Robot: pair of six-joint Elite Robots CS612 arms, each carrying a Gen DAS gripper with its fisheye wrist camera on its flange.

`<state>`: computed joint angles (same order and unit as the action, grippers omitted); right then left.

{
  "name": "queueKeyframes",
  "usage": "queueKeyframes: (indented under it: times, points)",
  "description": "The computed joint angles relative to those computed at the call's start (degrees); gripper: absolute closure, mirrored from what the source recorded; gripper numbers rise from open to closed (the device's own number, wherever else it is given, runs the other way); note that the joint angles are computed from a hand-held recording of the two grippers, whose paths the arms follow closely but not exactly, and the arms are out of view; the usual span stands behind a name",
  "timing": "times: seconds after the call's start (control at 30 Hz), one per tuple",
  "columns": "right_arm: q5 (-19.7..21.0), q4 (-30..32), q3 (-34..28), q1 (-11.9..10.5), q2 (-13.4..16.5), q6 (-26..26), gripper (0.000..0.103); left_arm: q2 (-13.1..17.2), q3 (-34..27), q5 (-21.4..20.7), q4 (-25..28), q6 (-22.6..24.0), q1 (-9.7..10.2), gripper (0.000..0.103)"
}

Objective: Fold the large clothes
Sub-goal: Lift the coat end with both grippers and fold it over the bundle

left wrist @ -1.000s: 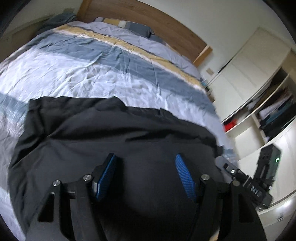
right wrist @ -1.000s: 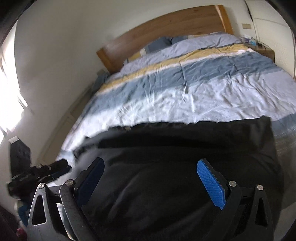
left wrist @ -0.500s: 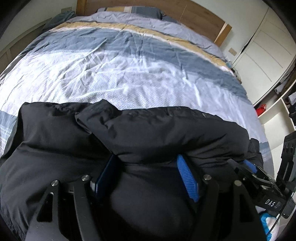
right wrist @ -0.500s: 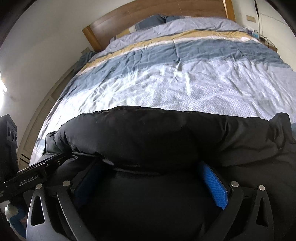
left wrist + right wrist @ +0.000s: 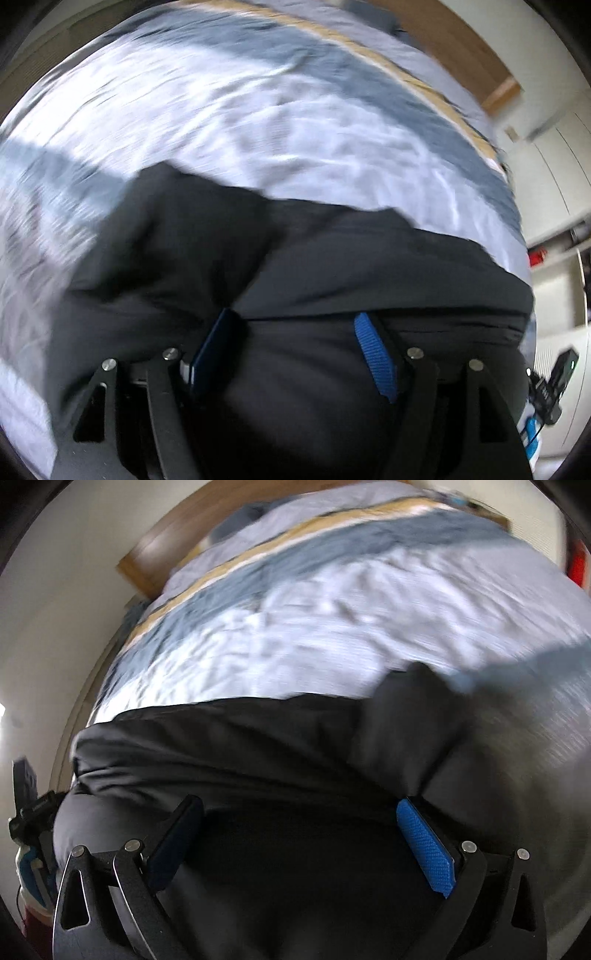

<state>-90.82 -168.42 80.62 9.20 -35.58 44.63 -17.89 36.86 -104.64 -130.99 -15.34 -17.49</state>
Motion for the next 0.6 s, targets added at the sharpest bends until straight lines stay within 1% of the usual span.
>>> queueKeyframes:
  times: [0.07,0.13,0.2,0.27,0.3,0.37,0.4,0.47,0.53,0.6]
  points:
    - [-1.9,1.3,1.7,0.1,-1.3,0.1,0.000,-1.9,3.7,0.8,-2.9,-0.8,0.60,0.034]
    - [-5.0,1.4,3.4,0.8,-2.8,-0.3,0.001,-4.6,8.8,0.9,-7.9,-1.6,1.24,0.035]
    - [-7.0,-1.8,5.1,1.6,-3.9,-1.0,0.001,-7.0,13.7,-0.7,-13.1,-2.5,1.80,0.035]
    - [-8.0,-5.3,6.3,2.6,-4.5,-2.1,0.001,-9.0,17.6,-1.4,-17.0,-1.9,1.92,0.035]
    - [-8.6,-6.8,6.5,3.2,-4.6,-2.8,0.001,-10.5,20.6,-1.0,-20.1,-0.8,1.82,0.035]
    - [-8.8,-10.0,6.4,4.5,-4.6,-4.4,0.001,-12.2,24.4,-1.2,-24.0,0.6,1.64,0.035]
    - [-8.6,-11.4,6.3,5.0,-4.4,-4.9,0.001,-13.0,26.5,-1.9,-26.1,1.5,1.55,0.035]
    - [-7.7,-12.9,5.7,6.1,-3.6,-5.7,0.001,-13.8,29.0,-3.0,-27.6,2.9,1.43,0.035]
    - [-7.2,-11.9,5.1,6.8,-3.1,-6.3,0.001,-14.6,32.0,-2.0,-29.2,4.6,1.16,0.035]
    - [-7.6,-10.4,5.3,7.4,-2.7,-6.4,0.001,-15.0,34.7,-1.4,-31.9,5.2,1.24,0.035]
